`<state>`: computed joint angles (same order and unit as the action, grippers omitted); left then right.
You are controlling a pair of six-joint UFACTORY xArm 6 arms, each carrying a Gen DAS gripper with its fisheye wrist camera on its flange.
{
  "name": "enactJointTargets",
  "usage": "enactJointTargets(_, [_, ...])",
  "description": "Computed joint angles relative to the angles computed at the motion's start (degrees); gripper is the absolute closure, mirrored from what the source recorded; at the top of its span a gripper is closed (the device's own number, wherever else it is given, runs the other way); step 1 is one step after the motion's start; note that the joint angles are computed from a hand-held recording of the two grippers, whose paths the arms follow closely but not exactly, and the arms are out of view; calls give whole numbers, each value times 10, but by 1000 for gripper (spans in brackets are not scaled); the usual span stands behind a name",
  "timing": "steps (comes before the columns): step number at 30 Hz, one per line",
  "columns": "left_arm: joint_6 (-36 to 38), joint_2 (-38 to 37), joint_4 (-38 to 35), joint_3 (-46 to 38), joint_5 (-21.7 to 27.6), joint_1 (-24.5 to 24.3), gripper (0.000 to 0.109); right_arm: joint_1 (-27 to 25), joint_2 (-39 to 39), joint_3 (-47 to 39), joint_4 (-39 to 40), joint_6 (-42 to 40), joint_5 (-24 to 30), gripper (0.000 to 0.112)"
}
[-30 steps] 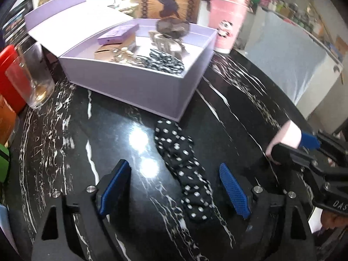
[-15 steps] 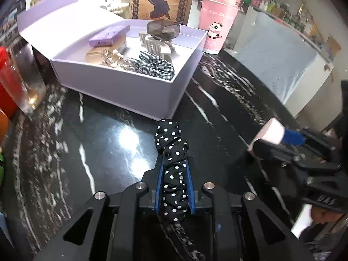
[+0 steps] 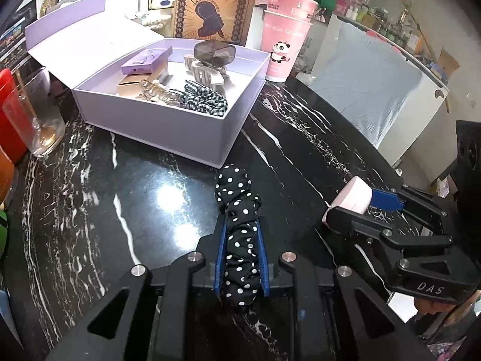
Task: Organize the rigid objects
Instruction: 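Carry the polka-dot scrunchie with the left gripper while the right gripper carries the pink compact to the box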
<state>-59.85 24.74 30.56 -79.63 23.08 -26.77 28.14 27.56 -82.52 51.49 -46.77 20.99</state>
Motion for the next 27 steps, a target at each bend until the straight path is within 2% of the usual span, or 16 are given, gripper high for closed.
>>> enactJointTargets(16, [-69, -56, 60, 61, 6, -10, 90, 23, -44, 48, 76, -67, 7, 61])
enactJointTargets(22, [-67, -61, 58, 61, 4, -5, 90, 25, -46, 43, 68, -65, 21, 61])
enactJointTargets(27, [-66, -65, 76, 45, 22, -4, 90, 22, -40, 22, 64, -66, 43, 61])
